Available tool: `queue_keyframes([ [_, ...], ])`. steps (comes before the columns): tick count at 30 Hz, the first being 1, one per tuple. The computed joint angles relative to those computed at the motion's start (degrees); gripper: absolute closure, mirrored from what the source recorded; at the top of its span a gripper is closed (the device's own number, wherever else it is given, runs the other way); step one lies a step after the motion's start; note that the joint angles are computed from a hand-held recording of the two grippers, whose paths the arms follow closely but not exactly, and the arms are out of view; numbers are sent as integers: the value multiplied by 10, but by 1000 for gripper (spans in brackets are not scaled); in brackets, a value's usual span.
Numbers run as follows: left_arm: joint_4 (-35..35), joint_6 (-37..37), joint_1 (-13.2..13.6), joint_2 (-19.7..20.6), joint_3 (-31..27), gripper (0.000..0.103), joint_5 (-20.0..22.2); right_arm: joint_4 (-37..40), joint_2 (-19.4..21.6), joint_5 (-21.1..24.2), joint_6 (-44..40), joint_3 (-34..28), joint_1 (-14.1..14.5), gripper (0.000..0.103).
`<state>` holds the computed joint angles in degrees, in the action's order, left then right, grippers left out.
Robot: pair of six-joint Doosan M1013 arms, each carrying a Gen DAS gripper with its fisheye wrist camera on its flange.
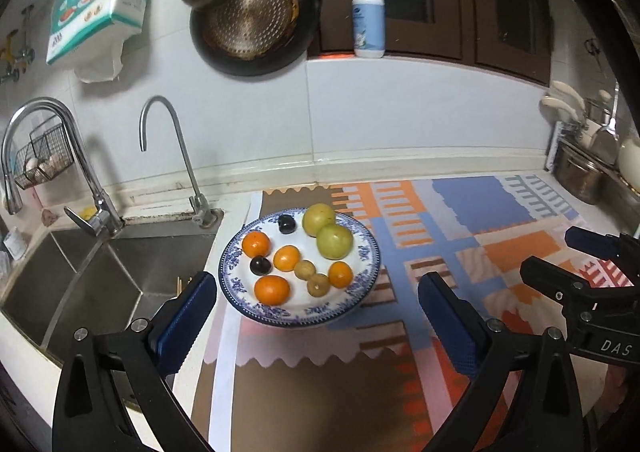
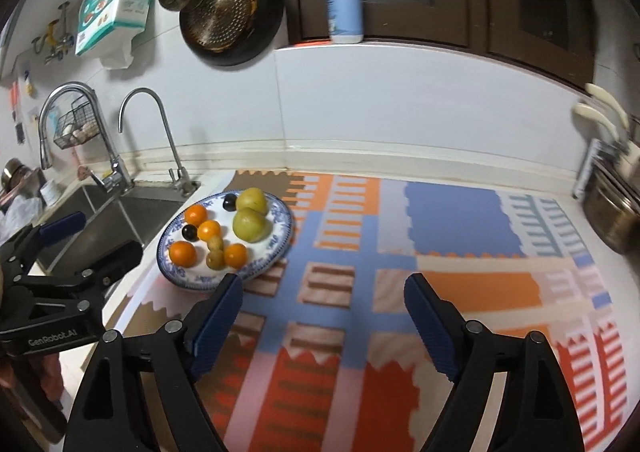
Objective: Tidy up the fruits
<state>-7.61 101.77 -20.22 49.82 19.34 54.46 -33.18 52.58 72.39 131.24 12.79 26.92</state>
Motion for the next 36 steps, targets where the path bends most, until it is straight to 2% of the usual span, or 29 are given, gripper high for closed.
queue_keyframes([
  [2, -7, 8, -1, -22, 39, 0, -21, -17, -30, -18, 27, 57, 5, 18],
  [5, -19, 12, -1, -49, 83, 0, -42, -34, -60, -31, 56, 109, 12, 18],
  [11, -34, 40, -3, -84, 141, 0, -68, -58, -101, -54, 102, 179, 21, 18],
  [18, -40, 51, -5, -106, 174, 0, -91, -87, -121, -56, 122, 209, 31, 16],
  [27, -50, 57, -4, -115, 188, 0, -90, -101, -131, -56, 131, 225, 35, 15],
  [36, -43, 55, -5, -126, 207, 0, -107, -102, -136, -59, 132, 233, 37, 15],
])
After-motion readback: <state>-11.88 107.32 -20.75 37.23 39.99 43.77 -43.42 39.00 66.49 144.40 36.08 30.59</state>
